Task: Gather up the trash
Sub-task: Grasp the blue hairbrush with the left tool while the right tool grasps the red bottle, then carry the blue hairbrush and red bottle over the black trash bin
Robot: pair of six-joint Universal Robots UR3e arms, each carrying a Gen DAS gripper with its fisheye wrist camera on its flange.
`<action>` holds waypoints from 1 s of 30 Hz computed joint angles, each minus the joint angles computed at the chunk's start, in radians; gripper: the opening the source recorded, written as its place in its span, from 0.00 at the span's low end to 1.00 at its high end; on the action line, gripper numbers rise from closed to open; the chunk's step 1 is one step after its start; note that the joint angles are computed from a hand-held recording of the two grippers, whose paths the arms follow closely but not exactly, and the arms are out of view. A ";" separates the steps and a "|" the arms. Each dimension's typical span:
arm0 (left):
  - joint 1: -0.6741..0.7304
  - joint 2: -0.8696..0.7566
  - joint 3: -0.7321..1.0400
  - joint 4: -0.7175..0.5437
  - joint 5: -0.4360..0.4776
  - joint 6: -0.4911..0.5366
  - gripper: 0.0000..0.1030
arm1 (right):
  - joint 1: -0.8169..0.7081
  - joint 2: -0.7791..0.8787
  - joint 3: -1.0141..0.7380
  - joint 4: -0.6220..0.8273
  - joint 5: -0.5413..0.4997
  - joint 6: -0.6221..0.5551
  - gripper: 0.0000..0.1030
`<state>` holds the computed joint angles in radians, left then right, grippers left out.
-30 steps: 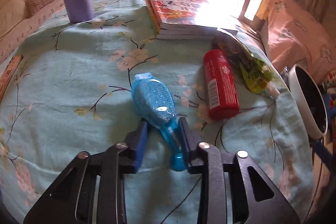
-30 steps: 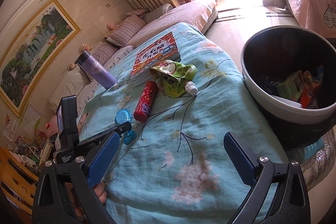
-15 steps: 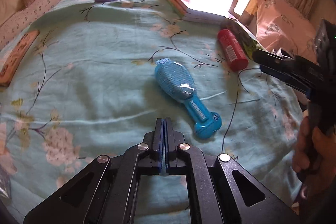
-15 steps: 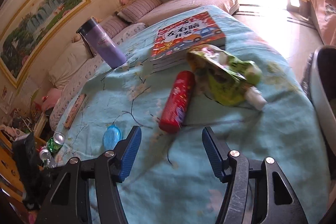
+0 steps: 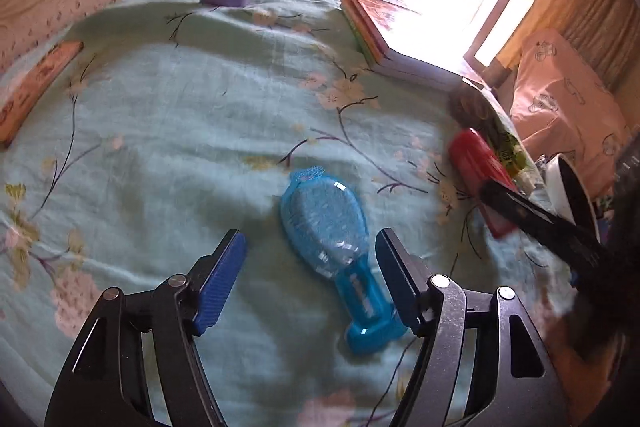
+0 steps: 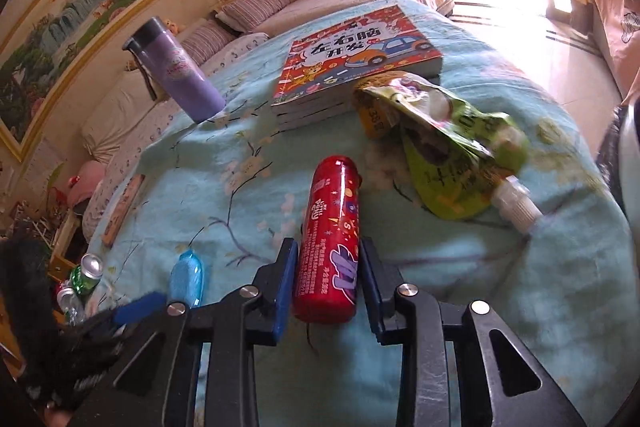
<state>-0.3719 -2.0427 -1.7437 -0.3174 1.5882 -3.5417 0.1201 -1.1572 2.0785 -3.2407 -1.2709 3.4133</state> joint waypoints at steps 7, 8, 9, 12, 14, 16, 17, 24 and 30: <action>-0.097 -0.086 0.131 -0.048 0.124 0.071 0.42 | -0.082 -0.200 0.300 -0.101 0.050 -0.049 0.28; -0.093 -0.074 0.107 -0.025 0.098 0.082 0.40 | -0.083 -0.222 0.320 -0.096 0.035 -0.062 0.28; -0.096 -0.064 0.087 -0.004 0.080 0.093 0.40 | -0.082 -0.244 0.337 -0.085 0.019 -0.076 0.28; -0.118 -0.055 0.063 0.012 0.055 0.134 0.41 | -0.093 -0.271 0.359 -0.045 0.014 -0.112 0.29; -0.147 -0.055 0.073 -0.010 0.101 0.138 0.44 | -0.109 -0.263 0.361 -0.038 0.038 -0.129 0.30; -0.147 -0.042 0.063 -0.017 0.092 0.131 0.48 | -0.106 -0.255 0.354 -0.039 0.027 -0.120 0.32; -0.146 -0.042 0.058 -0.012 0.090 0.126 0.48 | -0.100 -0.250 0.346 -0.041 0.019 -0.115 0.33; -0.166 -0.038 0.043 0.015 0.101 0.127 0.41 | -0.094 -0.232 0.349 -0.076 0.007 -0.126 0.28; -0.208 0.010 0.024 0.042 0.080 0.120 0.39 | -0.217 -0.411 0.517 -0.094 0.144 -0.142 0.28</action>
<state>-0.5803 -2.0329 -1.7194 -0.2751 1.6683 -3.4214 -0.0964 -1.5680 2.5952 -3.3344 -1.1273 3.2709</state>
